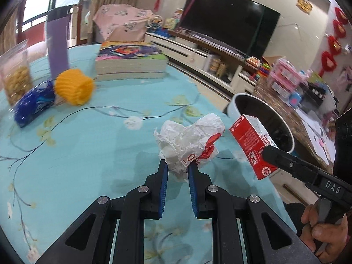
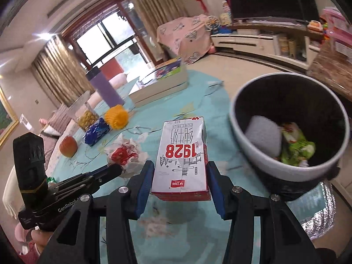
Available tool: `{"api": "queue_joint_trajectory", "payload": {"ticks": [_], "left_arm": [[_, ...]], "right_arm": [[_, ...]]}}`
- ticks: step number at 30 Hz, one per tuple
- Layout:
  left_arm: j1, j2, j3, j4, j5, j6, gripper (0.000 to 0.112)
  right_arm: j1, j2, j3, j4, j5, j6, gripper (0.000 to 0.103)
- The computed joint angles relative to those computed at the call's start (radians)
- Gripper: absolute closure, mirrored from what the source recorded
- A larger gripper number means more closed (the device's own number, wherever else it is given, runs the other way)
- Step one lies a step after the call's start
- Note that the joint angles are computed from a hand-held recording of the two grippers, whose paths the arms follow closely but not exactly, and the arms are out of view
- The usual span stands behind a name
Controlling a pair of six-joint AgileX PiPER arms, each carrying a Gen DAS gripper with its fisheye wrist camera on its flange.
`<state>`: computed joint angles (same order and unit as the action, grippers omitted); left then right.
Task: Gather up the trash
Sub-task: 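Carry the white bag and red carton over the black bin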
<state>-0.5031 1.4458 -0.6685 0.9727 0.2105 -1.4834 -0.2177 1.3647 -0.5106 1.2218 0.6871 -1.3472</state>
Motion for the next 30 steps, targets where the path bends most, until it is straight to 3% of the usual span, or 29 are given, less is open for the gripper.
{"api": "queue_joint_trajectory", "payload": {"ticks": [16,30], "left_arm": [[-0.078,0.16,-0.195,-0.151,0.04,0.194,0.095],[-0.12,0.263,-0.345,-0.251,0.087,0.342,0.095]], "right_arm": [[-0.269,0.03,-0.024,-0.035,0.123,-0.085,0.054],[-0.397,0.084,-0.089,-0.04,0.171,-0.113,0.054]]}}
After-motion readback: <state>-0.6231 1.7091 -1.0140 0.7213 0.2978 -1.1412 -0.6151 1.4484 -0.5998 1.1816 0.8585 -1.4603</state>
